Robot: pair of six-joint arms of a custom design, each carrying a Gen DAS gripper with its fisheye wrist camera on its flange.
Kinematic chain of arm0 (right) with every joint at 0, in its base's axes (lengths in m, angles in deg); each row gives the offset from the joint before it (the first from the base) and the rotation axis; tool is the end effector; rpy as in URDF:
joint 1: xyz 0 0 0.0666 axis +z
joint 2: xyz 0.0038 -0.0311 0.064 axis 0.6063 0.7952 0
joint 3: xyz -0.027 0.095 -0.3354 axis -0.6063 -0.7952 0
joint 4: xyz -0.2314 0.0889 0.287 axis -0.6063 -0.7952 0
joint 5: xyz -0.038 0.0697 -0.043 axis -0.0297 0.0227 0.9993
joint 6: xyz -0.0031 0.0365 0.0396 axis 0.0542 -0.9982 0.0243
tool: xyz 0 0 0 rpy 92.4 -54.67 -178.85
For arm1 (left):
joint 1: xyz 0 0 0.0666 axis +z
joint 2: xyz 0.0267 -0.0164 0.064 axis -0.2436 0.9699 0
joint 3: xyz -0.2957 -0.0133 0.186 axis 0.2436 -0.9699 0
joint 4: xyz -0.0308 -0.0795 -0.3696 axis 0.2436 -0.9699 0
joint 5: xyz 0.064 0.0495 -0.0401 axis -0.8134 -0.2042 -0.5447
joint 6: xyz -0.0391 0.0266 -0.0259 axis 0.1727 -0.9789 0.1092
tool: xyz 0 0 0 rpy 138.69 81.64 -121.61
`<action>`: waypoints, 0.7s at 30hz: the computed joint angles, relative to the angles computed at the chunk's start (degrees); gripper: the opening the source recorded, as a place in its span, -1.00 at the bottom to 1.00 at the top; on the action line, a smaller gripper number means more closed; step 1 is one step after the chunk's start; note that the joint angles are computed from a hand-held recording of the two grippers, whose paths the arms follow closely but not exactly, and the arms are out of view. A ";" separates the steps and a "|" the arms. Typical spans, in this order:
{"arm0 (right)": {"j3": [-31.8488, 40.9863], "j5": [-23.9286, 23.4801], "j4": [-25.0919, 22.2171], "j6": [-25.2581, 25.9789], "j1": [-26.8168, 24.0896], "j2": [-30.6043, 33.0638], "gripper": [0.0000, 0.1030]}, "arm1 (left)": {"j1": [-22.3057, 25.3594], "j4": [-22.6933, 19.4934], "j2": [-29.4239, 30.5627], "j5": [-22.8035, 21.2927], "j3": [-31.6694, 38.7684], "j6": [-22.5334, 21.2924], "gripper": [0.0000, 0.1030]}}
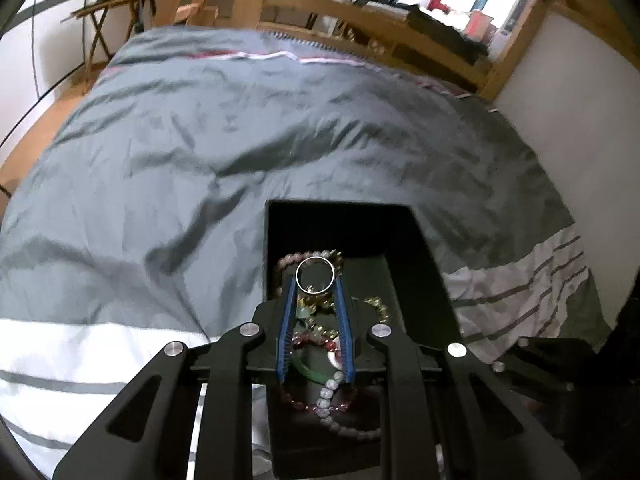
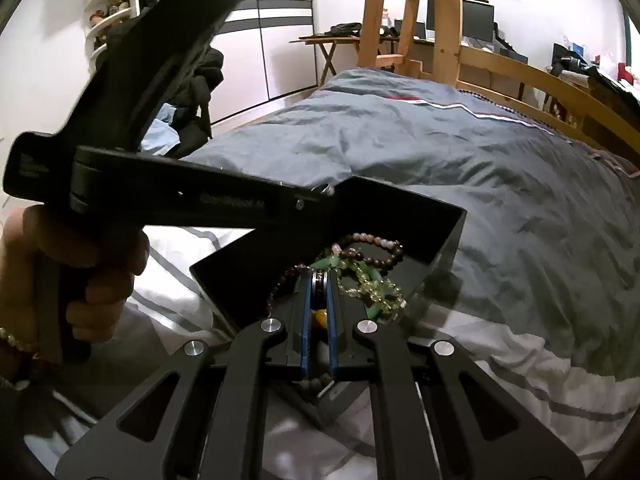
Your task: Organize jewelry
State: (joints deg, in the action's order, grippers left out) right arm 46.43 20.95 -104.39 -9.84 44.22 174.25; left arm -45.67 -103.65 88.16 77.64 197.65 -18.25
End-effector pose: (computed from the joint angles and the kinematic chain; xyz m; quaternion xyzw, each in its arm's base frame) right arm 0.5013 0.0774 0.4033 -0.3227 0.8559 0.1809 0.3614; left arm 0.5397 -0.3286 0.4180 -0.0257 0.9420 -0.1435 0.3023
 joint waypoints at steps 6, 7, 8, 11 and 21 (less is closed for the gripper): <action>0.92 -0.14 -1.28 -0.64 -0.31 0.90 -0.82 | 1.10 1.53 -0.90 3.50 -2.27 3.41 -0.50; 1.01 -0.15 -1.23 -0.84 -0.33 1.02 -0.80 | 1.03 1.59 -0.91 3.59 -2.22 3.22 -0.47; 0.93 -0.56 -1.00 -1.04 -0.44 0.92 -0.69 | 0.96 1.68 -0.85 3.69 -2.11 2.98 -0.36; -0.72 -2.96 2.44 -2.27 -1.10 -0.58 0.47 | 0.25 2.16 -0.85 2.56 -1.58 1.23 -0.08; 2.17 -2.00 1.46 -9.10 -3.91 -1.11 0.93 | -4.24 -4.61 -2.01 -22.56 3.31 1.28 0.87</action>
